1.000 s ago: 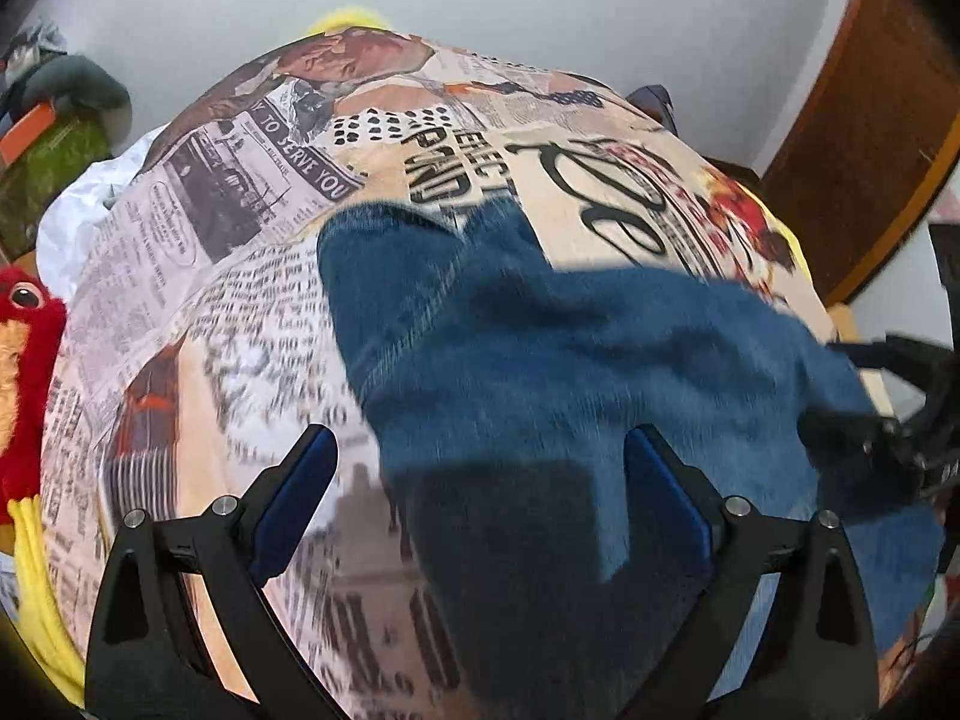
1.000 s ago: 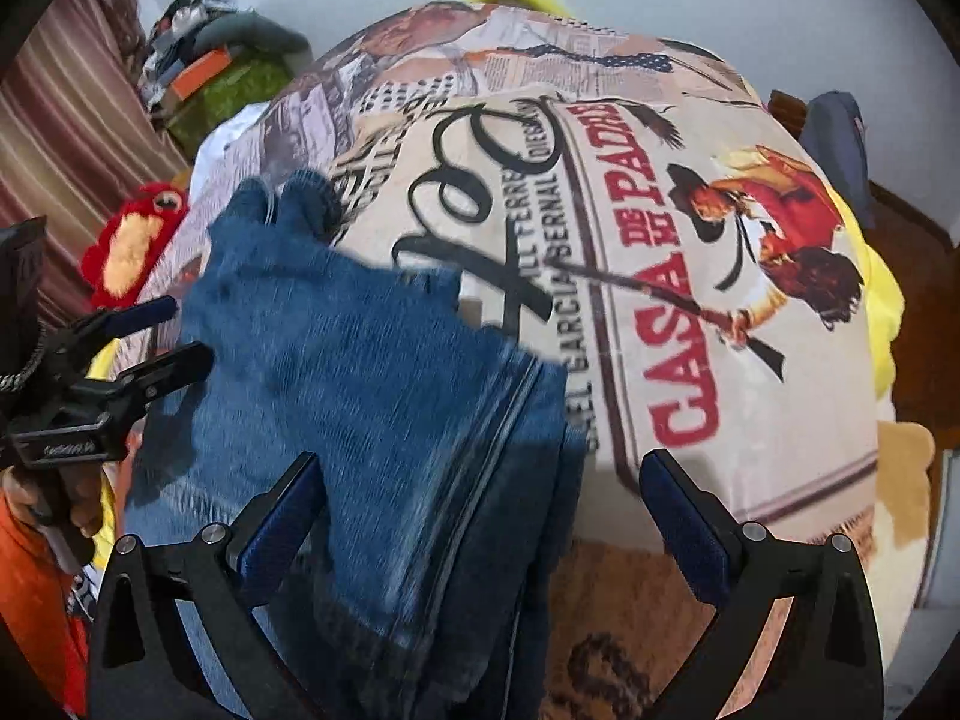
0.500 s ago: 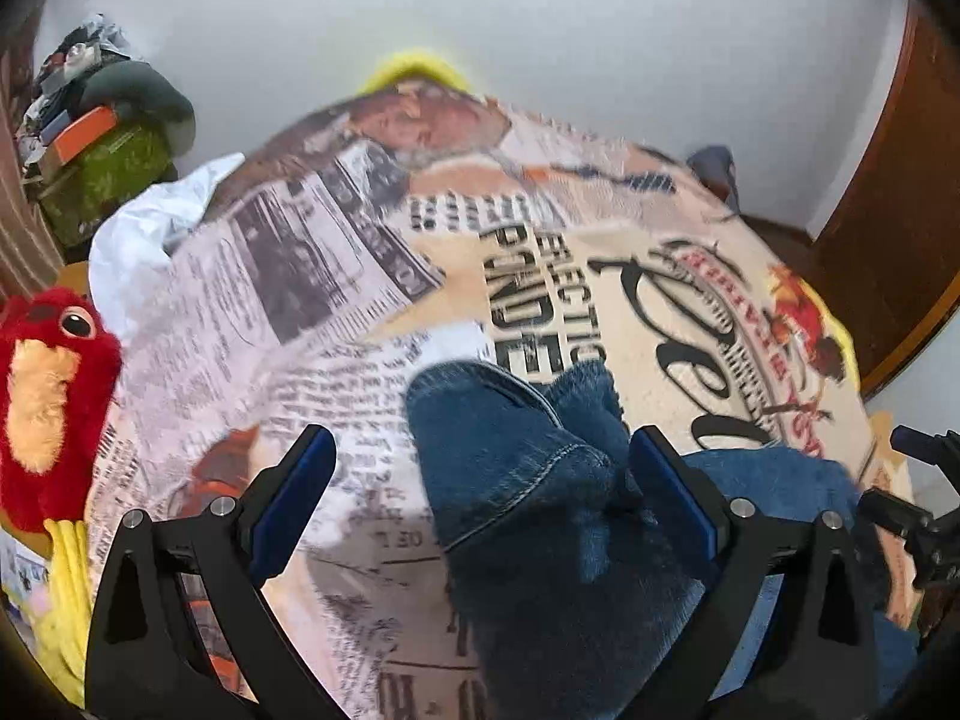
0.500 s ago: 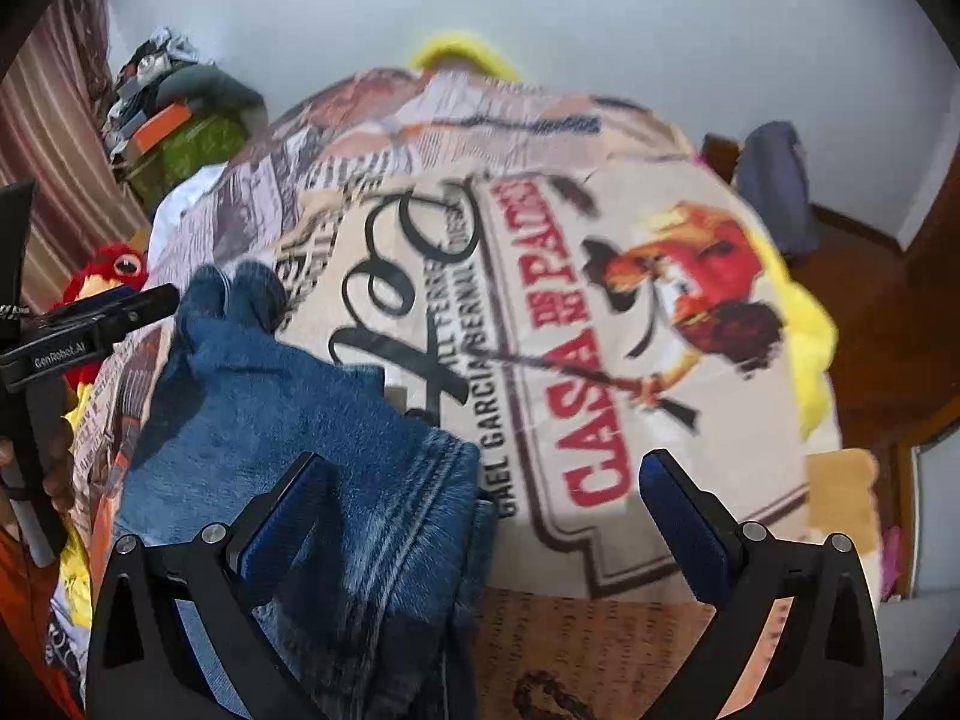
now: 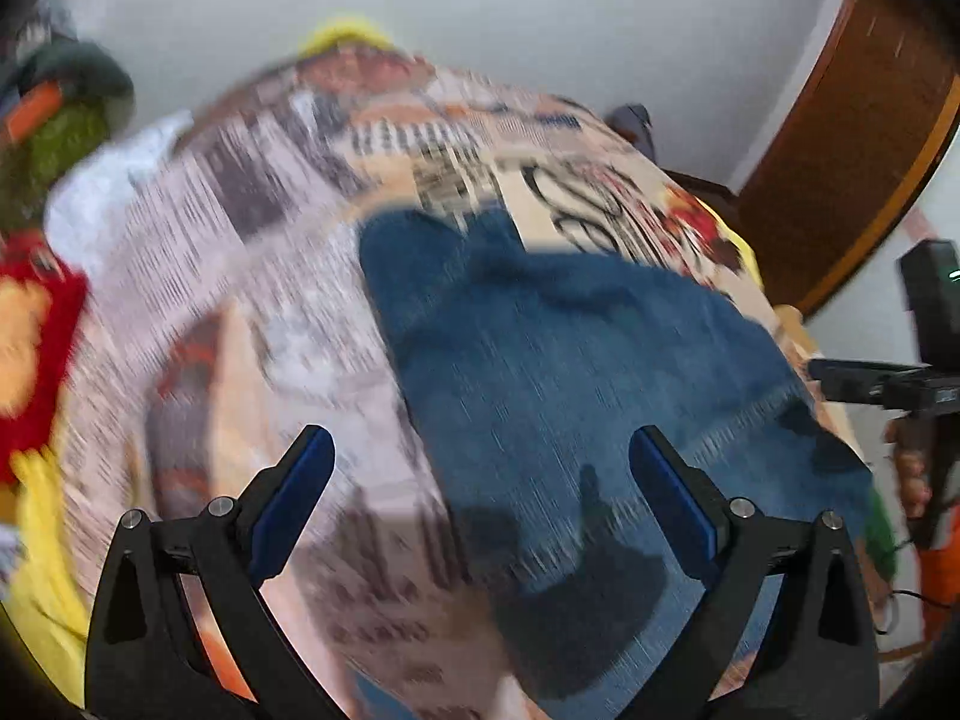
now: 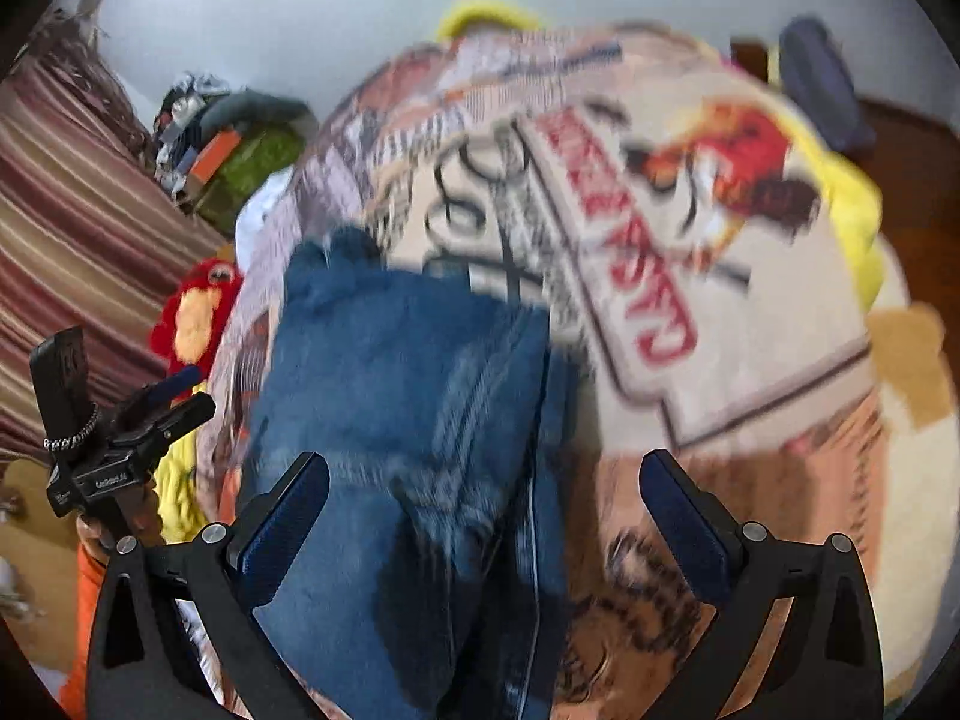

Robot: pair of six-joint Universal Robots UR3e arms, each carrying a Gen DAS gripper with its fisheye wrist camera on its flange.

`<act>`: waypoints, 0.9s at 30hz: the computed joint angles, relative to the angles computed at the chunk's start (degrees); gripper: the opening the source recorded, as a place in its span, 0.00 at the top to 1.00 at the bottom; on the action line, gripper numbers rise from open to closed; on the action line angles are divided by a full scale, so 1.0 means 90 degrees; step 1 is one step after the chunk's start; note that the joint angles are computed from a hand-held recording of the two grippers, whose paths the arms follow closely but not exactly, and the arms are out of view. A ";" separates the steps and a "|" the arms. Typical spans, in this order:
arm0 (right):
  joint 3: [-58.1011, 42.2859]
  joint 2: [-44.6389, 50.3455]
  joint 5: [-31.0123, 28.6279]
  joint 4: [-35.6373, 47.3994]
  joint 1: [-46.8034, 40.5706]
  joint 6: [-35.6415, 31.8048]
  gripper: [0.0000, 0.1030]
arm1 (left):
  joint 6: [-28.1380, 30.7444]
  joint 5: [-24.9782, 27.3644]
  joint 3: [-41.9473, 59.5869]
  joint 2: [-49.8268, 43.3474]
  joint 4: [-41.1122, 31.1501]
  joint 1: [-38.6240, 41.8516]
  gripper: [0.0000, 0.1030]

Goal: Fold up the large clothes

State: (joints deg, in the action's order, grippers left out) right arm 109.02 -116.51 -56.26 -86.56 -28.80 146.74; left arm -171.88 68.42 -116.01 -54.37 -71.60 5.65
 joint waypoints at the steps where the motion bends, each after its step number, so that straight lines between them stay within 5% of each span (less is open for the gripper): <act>1: 0.0099 0.0029 -0.0036 0.0065 0.0002 -0.0107 0.00 | 0.0045 -0.0187 -0.0125 0.0080 -0.0193 0.0123 0.03; 10: 0.0585 0.1067 0.0078 -0.0010 0.0084 -0.0336 0.00 | 0.0536 -0.1675 -0.1097 -0.0097 -0.1026 0.0962 0.03; 15: 0.0644 0.1686 0.0230 -0.0623 0.0429 -0.0096 0.01 | 0.0357 -0.2062 -0.1197 -0.0827 -0.0501 0.0867 0.00; 22: 0.0676 0.1963 0.0485 -0.1196 0.0859 0.0137 0.17 | -0.0657 -0.2099 -0.1113 -0.1681 0.0880 0.0334 0.02; 27: 0.0880 0.1624 0.0739 -0.1129 0.0869 0.0070 0.43 | -0.0819 -0.1936 -0.1169 -0.1349 0.1083 0.0109 0.23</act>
State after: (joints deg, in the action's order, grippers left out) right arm 116.94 -101.89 -49.61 -96.72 -20.98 147.37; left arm -179.26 50.99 -126.54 -66.51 -61.85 6.63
